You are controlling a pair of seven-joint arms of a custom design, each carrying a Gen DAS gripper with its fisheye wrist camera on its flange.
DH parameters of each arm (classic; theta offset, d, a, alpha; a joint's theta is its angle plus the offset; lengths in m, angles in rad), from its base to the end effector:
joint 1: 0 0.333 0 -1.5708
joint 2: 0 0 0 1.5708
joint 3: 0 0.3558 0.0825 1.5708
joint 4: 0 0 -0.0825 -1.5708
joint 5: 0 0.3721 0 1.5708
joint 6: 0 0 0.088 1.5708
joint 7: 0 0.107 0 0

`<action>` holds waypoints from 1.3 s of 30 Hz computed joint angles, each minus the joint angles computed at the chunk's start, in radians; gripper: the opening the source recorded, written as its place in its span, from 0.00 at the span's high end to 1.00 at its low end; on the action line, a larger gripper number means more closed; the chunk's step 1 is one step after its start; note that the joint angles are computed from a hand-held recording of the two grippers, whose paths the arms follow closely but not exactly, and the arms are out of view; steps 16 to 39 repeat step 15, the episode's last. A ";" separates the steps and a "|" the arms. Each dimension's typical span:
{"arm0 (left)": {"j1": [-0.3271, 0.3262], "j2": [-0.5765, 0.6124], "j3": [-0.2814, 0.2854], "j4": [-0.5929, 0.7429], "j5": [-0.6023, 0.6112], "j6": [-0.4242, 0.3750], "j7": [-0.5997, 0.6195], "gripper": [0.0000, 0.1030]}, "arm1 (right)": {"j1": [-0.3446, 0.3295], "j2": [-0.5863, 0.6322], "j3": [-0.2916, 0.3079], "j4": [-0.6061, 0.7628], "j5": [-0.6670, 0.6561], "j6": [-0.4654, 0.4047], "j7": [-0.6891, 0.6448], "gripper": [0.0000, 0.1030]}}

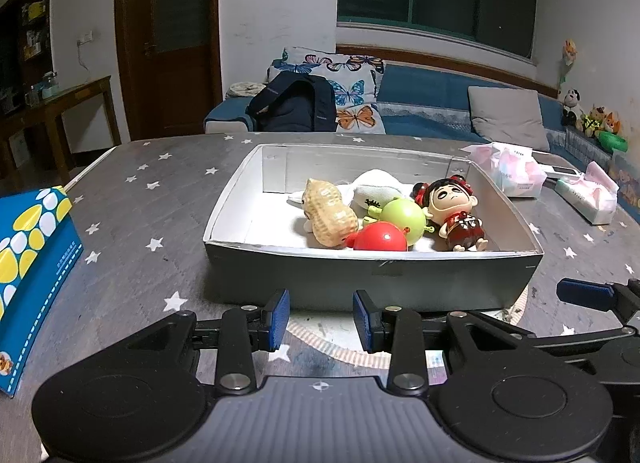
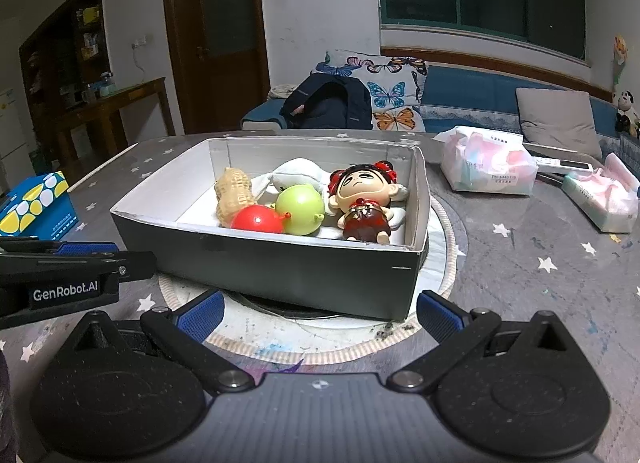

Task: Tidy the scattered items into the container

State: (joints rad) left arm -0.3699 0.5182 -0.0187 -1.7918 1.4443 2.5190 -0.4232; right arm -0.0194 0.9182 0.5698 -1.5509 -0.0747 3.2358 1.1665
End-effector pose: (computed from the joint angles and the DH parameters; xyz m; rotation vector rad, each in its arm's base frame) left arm 0.6278 -0.2651 0.3194 -1.9440 1.2308 -0.6307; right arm 0.7172 0.2885 0.2997 -1.9948 1.0144 -0.4218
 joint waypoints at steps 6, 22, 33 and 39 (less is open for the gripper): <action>0.004 0.018 0.008 0.026 0.003 0.018 0.010 0.64 | 0.013 0.013 -0.009 0.033 0.011 -0.021 -0.003 0.00; 0.003 0.038 0.017 0.055 0.006 0.015 0.022 0.66 | 0.015 0.025 -0.002 0.055 0.034 -0.032 -0.029 0.00; 0.003 0.038 0.017 0.055 0.006 0.015 0.022 0.66 | 0.015 0.025 -0.002 0.055 0.034 -0.032 -0.029 0.00; 0.003 0.038 0.017 0.055 0.006 0.015 0.022 0.66 | 0.015 0.025 -0.002 0.055 0.034 -0.032 -0.029 0.00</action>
